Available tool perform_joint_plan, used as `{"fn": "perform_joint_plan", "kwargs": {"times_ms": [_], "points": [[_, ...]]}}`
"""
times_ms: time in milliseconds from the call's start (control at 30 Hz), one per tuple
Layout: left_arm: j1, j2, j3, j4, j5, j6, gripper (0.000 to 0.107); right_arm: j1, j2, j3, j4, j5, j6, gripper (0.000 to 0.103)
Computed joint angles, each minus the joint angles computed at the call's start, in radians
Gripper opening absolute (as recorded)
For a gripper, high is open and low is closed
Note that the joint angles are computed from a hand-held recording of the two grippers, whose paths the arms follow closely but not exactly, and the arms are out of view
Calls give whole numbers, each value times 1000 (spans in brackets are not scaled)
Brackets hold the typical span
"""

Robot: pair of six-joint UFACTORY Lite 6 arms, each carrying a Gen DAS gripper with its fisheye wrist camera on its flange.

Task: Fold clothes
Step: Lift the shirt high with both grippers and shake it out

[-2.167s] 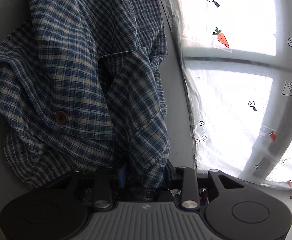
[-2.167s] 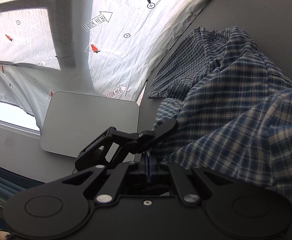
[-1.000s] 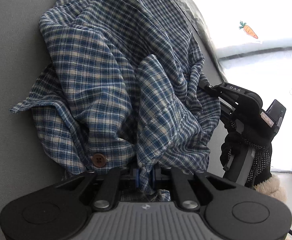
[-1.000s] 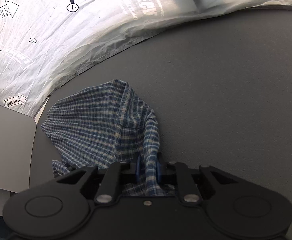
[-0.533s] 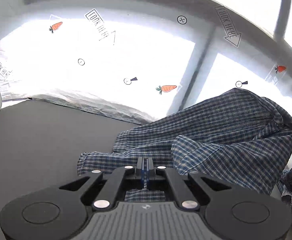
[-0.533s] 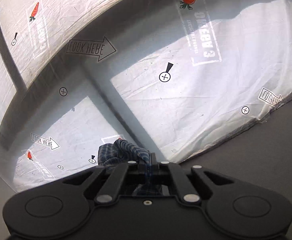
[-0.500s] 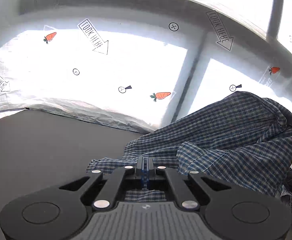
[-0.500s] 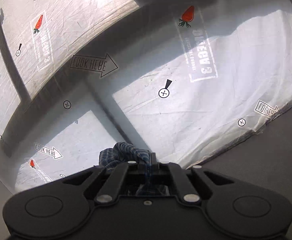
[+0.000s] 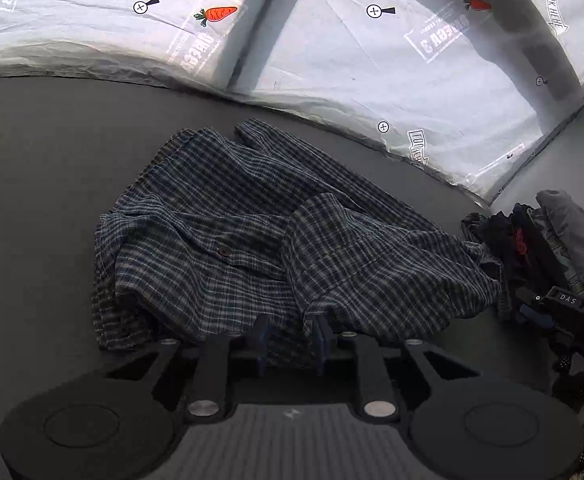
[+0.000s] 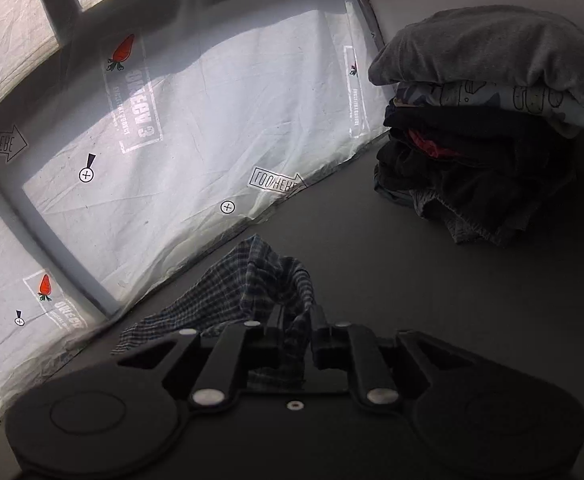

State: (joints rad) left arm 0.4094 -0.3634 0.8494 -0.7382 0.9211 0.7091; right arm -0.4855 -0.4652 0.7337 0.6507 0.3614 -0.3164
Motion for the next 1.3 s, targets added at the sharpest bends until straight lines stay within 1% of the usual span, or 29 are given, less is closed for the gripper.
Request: {"fn": "perform_joint_plan", "kwargs": {"times_ms": [33,67,133,200,233,267,367,433,533,667,733,800,900,1000,1067,1133,1167,1200,1233,1267,1300], "points": [[-19,-26,-34,15,-9,-7,31,-53,-20,-37,36,28,-69,28],[-40,-49,-65,29,-20,-20,34,-90,-31,-57,57,46,-122,31],[-95,-66,-100,43,-56,-70,37,-140,-32,-64,87,66,-229,31],[-137,-80,-113,43,-78,-112,43,-169,0,-43,178,80,-381,32],[-165,-80,-115,43,-102,-137,45,-178,18,-31,220,87,-447,33],[-192,-76,-114,42,-125,-157,49,-178,43,-12,267,93,-524,36],[-284,-12,-75,38,-208,-224,52,-149,141,59,390,100,-753,43],[-338,44,-47,48,-264,-275,53,-118,236,123,459,101,-885,44],[-404,149,0,71,-344,-337,53,-67,405,248,518,117,-1012,45],[-464,278,73,149,-398,-432,52,-18,655,461,475,196,-1106,48],[-479,321,101,172,-402,-454,52,-2,776,581,406,248,-1087,48],[-489,359,127,174,-400,-443,51,1,884,694,357,324,-1086,48],[-495,415,145,133,-409,-386,52,1,1014,839,305,436,-1103,53],[-484,480,176,53,-392,-303,52,9,1107,950,252,498,-1134,59],[-479,516,197,3,-375,-252,52,13,1168,1033,216,540,-1130,68],[-479,549,219,-30,-360,-219,51,11,1249,1153,175,610,-1108,73],[-483,560,226,-27,-363,-228,50,11,1290,1217,152,651,-1091,73],[-485,569,234,-28,-362,-236,42,10,1330,1281,128,697,-1070,73],[-486,578,241,-30,-359,-243,36,10,1359,1326,109,734,-1055,67],[-482,584,246,-37,-351,-246,27,11,1362,1330,104,742,-1055,48],[-482,582,248,-33,-353,-263,22,11,1338,1291,111,721,-1073,34]]}}
